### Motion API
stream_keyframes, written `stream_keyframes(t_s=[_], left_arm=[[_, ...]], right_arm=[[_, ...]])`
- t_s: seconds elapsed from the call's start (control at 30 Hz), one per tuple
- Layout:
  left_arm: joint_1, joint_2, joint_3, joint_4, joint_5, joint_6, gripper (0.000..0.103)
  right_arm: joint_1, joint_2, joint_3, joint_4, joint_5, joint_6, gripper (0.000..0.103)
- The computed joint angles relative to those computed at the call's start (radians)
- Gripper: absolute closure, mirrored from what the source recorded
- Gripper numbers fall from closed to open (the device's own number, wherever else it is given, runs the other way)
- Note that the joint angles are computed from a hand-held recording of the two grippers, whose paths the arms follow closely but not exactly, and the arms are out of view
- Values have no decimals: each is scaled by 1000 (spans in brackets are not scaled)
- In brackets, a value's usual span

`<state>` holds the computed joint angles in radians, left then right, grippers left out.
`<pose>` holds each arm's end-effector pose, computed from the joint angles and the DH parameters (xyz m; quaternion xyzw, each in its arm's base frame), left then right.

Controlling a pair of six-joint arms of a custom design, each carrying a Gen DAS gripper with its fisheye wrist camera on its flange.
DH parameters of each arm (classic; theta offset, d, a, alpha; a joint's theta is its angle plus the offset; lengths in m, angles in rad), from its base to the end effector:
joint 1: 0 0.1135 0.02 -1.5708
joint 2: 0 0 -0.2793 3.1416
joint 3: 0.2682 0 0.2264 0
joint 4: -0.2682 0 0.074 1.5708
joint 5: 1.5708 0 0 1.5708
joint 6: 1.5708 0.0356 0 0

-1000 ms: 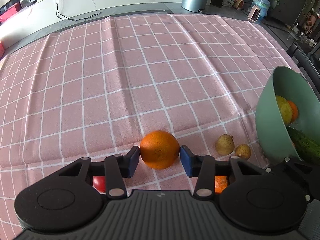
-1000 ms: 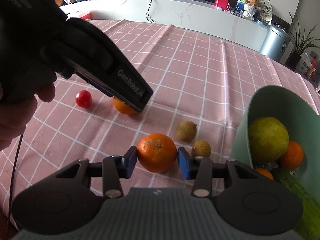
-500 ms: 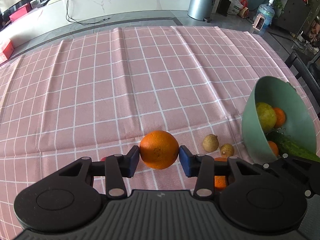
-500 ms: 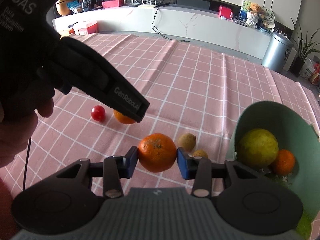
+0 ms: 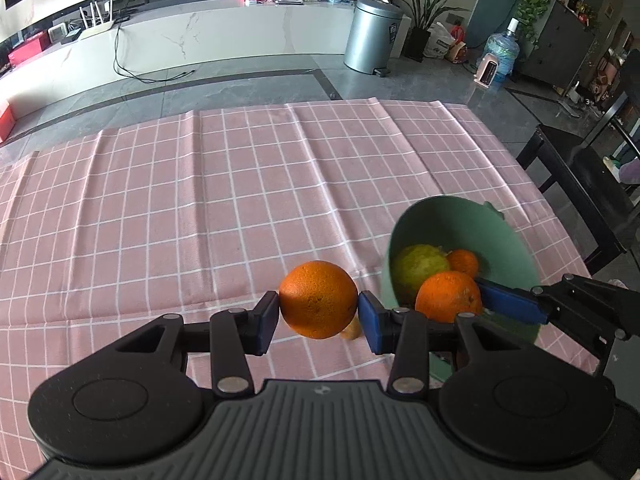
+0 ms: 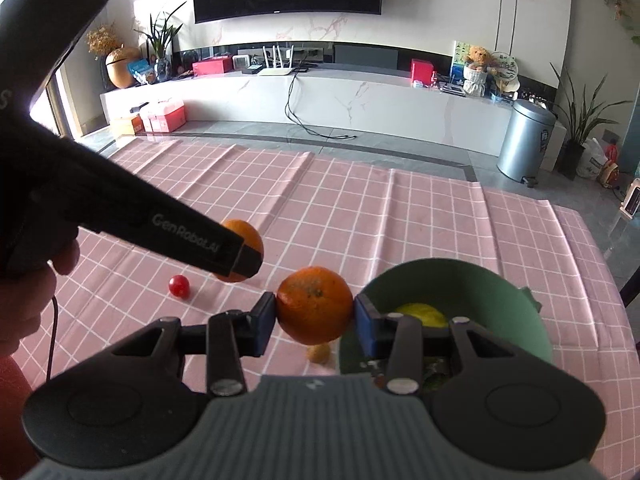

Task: Organize fruits
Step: 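Carry both oranges into the green colander and open both tools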

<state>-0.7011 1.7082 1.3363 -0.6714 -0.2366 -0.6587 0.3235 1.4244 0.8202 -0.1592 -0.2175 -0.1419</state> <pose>0.2637 -0.2117 0.2729 -0.0104 0.9591 -0.0742 0.2730 0.2550 0.0936 0.2400 -0.2523 0.8797 0.1348 0.3798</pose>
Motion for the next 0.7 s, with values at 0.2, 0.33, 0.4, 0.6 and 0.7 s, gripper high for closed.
stream_keyframes(t_s=[0.2, 0.33, 0.4, 0.6, 0.7], left_arm=[[-45, 151, 166, -29, 40, 32, 54], [-63, 285, 314, -89, 59, 72, 54], [-66, 339, 374, -119, 76, 89, 54], [-73, 473, 530, -222, 108, 112, 54], [-71, 509, 571, -248, 120, 117, 54]], right_arm=[[-209, 66, 74, -65, -73, -110, 64], [-289, 155, 132, -101, -94, -150, 64], [-305, 193, 148, -105, -89, -166, 64], [-332, 295, 187, -123, -70, -193, 64], [-335, 324, 184, -116, -68, -191, 64]])
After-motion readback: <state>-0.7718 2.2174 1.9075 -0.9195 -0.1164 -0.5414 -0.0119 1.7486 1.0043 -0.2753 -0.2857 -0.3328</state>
